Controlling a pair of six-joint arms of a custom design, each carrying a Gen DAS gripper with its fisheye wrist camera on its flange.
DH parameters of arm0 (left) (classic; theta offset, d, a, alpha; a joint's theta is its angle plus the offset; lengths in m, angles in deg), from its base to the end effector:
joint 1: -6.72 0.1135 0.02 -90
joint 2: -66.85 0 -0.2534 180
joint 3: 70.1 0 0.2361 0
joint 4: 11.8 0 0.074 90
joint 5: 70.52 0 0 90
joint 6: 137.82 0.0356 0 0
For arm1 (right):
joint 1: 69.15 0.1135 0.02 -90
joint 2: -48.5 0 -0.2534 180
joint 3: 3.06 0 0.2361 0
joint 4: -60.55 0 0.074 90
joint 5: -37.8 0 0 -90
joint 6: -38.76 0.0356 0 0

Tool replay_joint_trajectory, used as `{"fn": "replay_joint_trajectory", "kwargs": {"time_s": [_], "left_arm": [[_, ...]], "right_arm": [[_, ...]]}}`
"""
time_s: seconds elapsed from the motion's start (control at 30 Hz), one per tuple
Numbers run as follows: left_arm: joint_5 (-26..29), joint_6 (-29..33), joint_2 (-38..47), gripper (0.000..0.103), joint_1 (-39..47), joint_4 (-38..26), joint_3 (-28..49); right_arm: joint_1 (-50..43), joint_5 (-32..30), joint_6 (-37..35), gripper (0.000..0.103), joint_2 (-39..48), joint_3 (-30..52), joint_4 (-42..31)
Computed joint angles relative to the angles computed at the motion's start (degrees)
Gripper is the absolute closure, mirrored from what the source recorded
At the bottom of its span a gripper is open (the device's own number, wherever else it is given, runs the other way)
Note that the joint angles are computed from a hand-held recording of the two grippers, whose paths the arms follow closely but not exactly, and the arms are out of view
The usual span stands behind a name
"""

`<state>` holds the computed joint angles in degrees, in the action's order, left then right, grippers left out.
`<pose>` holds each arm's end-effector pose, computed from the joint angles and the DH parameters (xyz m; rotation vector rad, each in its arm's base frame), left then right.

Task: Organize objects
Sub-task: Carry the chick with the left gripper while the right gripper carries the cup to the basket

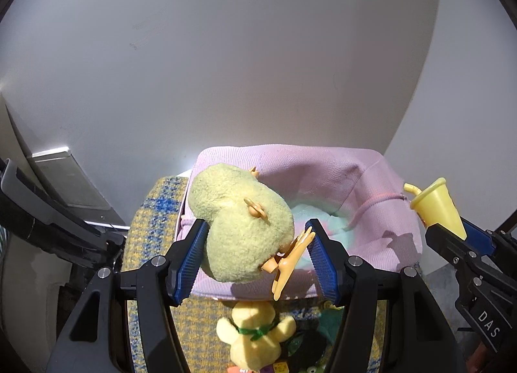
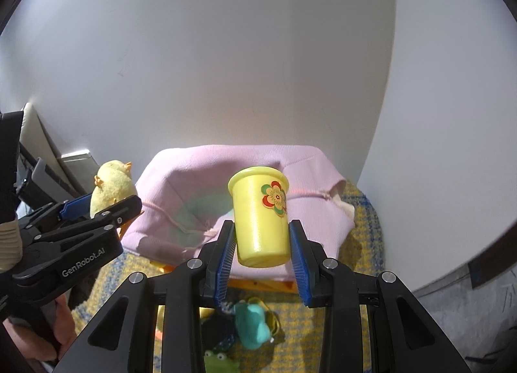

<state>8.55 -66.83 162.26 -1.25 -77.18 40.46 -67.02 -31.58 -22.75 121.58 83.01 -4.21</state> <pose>0.3391 -0.0407 0.3437 -0.3167 2.4053 0.0210 0.2430 -0.0035 0.3247 0.6950 2.3039 -0.2016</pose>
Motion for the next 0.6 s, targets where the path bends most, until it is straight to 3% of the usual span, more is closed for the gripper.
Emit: {"fn": "replay_joint_trajectory", "kwargs": {"time_s": [0.43, 0.57, 0.6], "left_arm": [[2.88, 1.54, 6.79, 0.042, 1.87, 2.47, 3.51], [5.95, 4.3, 8.33, 0.041, 2.69, 2.84, 4.41], [5.81, 4.4, 8.61, 0.039, 2.64, 2.63, 4.76]], "right_arm": [[-4.83, -4.41, -3.78, 0.069, 5.52, 0.09, 5.44], [-6.45, -5.82, -4.99, 0.069, 7.06, 0.35, 6.68], [-6.82, -6.14, -5.26, 0.064, 7.22, 0.28, 6.94]]}}
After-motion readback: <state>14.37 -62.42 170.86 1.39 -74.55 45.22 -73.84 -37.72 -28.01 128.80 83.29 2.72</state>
